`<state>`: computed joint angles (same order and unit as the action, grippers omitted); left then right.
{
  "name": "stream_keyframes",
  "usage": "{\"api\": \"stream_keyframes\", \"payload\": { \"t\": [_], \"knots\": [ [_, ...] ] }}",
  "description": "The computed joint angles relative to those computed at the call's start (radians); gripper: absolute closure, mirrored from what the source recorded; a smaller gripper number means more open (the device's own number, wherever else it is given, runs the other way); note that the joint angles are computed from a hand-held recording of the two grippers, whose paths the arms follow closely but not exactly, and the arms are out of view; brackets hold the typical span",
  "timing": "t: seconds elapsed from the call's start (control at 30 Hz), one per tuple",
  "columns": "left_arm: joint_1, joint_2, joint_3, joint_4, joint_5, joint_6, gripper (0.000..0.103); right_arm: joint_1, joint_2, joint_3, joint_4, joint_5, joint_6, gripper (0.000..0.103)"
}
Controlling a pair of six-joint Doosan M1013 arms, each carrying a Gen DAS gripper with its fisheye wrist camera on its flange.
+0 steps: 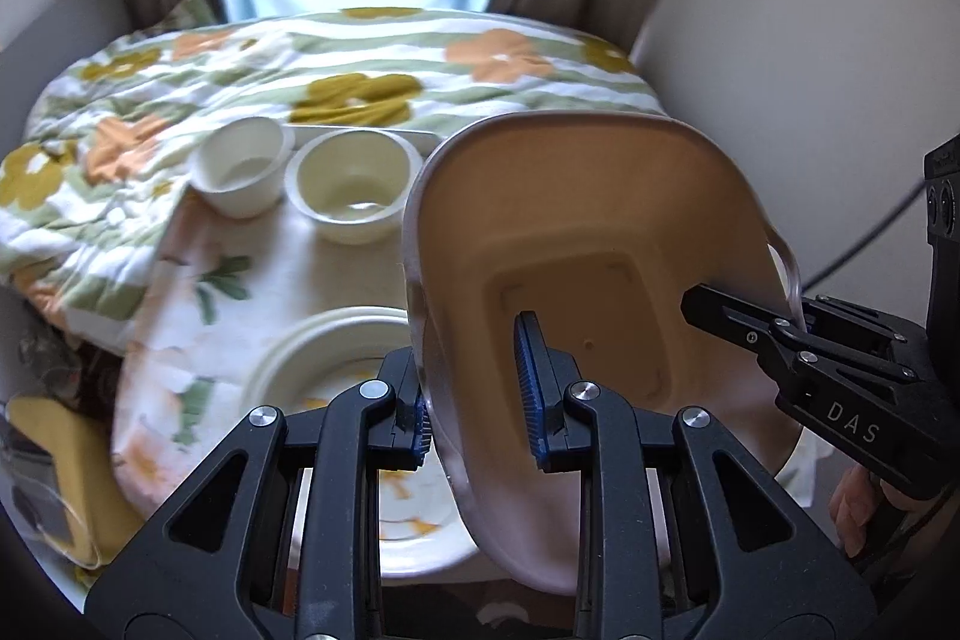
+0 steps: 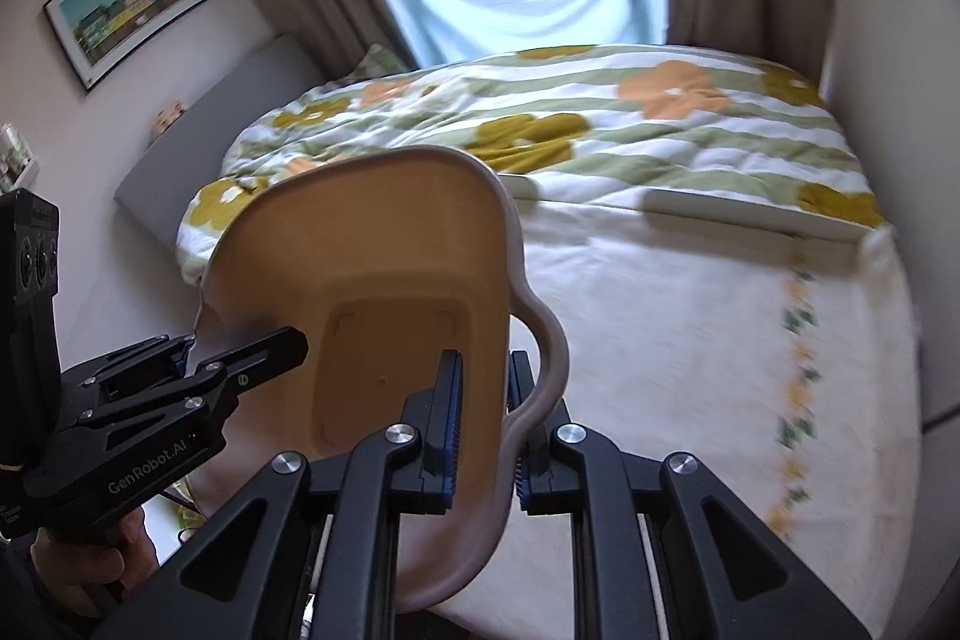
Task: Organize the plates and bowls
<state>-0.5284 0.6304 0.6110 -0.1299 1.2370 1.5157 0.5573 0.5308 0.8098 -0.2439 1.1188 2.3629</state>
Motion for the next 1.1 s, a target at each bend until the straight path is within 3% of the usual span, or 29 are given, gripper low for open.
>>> {"api": "stream_keyframes", "payload": {
  "t": [0.17,0.4,0.63,0.97,1.1],
  "knots": [
    [-0.057,0.028,-0.023,-0.064,0.032,0.031,0.082,-0.011,-0.097,0.158,-0.055,0.005,0.126,0.09],
    [-0.112,0.09,-0.045,-0.112,0.072,0.044,0.082,-0.042,-0.156,0.301,-0.077,-0.004,0.215,0.09],
    [-0.129,0.128,-0.019,-0.115,0.069,0.059,0.082,-0.065,-0.179,0.414,-0.062,-0.069,0.25,0.09],
    [-0.144,0.136,-0.005,-0.061,0.049,0.069,0.082,-0.068,-0.199,0.48,-0.059,-0.122,0.254,0.09],
    [-0.147,0.154,-0.041,-0.03,0.09,0.064,0.081,-0.082,-0.209,0.509,-0.04,-0.156,0.271,0.089]
  ]
}}
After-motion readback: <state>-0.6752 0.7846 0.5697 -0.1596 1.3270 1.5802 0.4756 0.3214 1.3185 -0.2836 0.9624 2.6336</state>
